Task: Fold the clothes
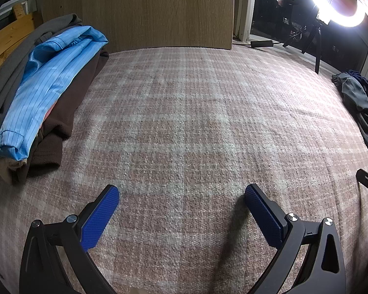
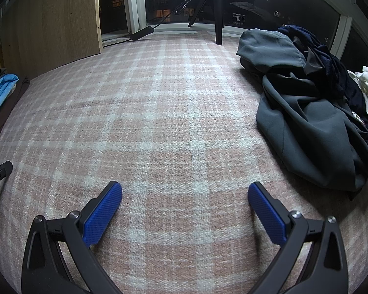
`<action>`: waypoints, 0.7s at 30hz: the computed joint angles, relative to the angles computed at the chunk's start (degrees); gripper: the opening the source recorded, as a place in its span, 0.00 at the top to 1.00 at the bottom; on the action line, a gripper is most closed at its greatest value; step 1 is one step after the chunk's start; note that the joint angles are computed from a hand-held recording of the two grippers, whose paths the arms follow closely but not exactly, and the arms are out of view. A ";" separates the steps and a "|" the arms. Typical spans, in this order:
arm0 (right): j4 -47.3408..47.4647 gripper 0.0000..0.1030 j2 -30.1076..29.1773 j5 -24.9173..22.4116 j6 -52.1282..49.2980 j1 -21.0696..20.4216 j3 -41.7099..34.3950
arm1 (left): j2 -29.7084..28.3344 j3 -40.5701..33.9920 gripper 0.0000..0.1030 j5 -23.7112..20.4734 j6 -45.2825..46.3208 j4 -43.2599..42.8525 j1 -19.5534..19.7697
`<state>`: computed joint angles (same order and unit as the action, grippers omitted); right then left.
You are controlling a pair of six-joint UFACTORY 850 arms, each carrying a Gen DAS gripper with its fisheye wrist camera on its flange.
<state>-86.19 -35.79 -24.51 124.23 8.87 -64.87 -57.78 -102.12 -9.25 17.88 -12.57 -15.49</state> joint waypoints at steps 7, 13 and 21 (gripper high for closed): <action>0.00 0.00 0.00 0.00 0.00 0.00 0.00 | 0.13 0.16 0.00 0.05 -0.56 0.45 -0.08; 0.06 0.00 -0.02 -0.02 -0.07 0.00 -0.03 | 0.24 0.28 0.00 0.09 -1.11 0.91 -0.16; 0.01 0.00 -0.01 0.00 -0.02 0.00 -0.01 | 0.49 0.63 0.00 0.19 -0.92 0.67 -0.14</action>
